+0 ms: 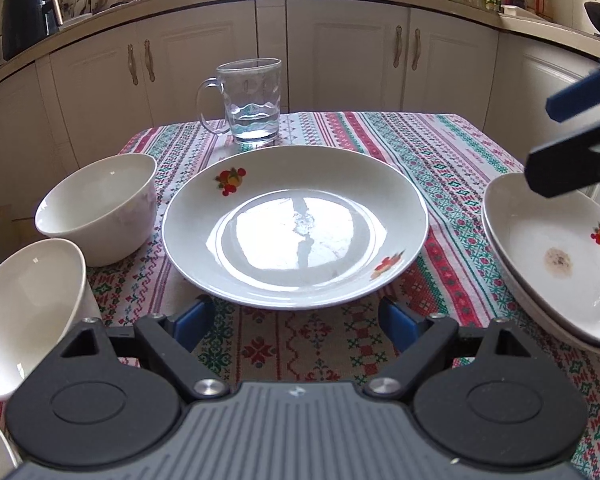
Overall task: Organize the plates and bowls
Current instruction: 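Reach the right tool to the fruit-print white plate and grip its rim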
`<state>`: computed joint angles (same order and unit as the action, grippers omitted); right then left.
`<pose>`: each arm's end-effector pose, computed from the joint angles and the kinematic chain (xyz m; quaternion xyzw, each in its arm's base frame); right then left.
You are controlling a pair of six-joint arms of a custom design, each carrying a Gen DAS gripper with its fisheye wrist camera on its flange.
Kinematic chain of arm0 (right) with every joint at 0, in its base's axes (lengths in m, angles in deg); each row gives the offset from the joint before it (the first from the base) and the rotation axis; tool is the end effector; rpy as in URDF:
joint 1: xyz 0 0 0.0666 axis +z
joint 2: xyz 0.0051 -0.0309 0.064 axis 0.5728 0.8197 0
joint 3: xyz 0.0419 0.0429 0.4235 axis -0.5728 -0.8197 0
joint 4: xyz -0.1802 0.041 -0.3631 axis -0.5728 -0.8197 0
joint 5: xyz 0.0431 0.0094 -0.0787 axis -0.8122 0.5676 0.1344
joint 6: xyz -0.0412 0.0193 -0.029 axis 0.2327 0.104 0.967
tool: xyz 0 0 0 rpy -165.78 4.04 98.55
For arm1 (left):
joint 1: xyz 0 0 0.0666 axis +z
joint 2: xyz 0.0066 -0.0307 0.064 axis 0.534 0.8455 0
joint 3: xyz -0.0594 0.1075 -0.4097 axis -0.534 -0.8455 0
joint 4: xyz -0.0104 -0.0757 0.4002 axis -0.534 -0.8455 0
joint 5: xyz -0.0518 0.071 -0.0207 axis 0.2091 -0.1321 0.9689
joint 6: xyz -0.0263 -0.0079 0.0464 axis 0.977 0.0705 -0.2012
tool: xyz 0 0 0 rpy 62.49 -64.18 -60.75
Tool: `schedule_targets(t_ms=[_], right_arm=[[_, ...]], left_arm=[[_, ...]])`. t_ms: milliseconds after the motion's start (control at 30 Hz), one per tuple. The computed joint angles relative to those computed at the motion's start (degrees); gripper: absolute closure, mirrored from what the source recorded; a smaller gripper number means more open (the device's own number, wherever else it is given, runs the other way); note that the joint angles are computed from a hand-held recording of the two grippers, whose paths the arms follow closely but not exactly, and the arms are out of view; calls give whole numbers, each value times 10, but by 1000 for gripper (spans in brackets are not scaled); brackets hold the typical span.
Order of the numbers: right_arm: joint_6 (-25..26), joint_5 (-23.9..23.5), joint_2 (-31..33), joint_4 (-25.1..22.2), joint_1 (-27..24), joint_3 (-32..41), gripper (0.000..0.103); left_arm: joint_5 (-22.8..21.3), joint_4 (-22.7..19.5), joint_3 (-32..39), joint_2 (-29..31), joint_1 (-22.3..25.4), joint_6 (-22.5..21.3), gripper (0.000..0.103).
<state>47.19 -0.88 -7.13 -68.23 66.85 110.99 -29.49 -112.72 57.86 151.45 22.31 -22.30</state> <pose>0.3885 0.2328 0.4913 -0.2144 0.9038 0.0087 0.3703 0.3943 -0.0736 0.4138 0.1597 0.8935 -0.0569 0.4159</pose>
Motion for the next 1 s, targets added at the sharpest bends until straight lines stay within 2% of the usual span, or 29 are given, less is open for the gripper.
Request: schedule_targets(t_ms=[100,267,433,633,800,1000], right_arm=[[34,-25,45,-32,-11,50,0],[95,-114,101,-58,-31,110,0],[157,-150,159,-87,-43,166,0],[203,-184,225,-115,-62,233,0],[229,-237,283,-167,-77,300,0],[246,-276,337,-221,-87,362,0]], left_arm=[[3,7,2,9,2,1,14],[10,19,2,17,5,8,12],[4,22,1,18,2,13,9],[2,5,8,19,1,38,9],[7,1,10,20,2,43,9],[8,2,11,21,1,42,9]])
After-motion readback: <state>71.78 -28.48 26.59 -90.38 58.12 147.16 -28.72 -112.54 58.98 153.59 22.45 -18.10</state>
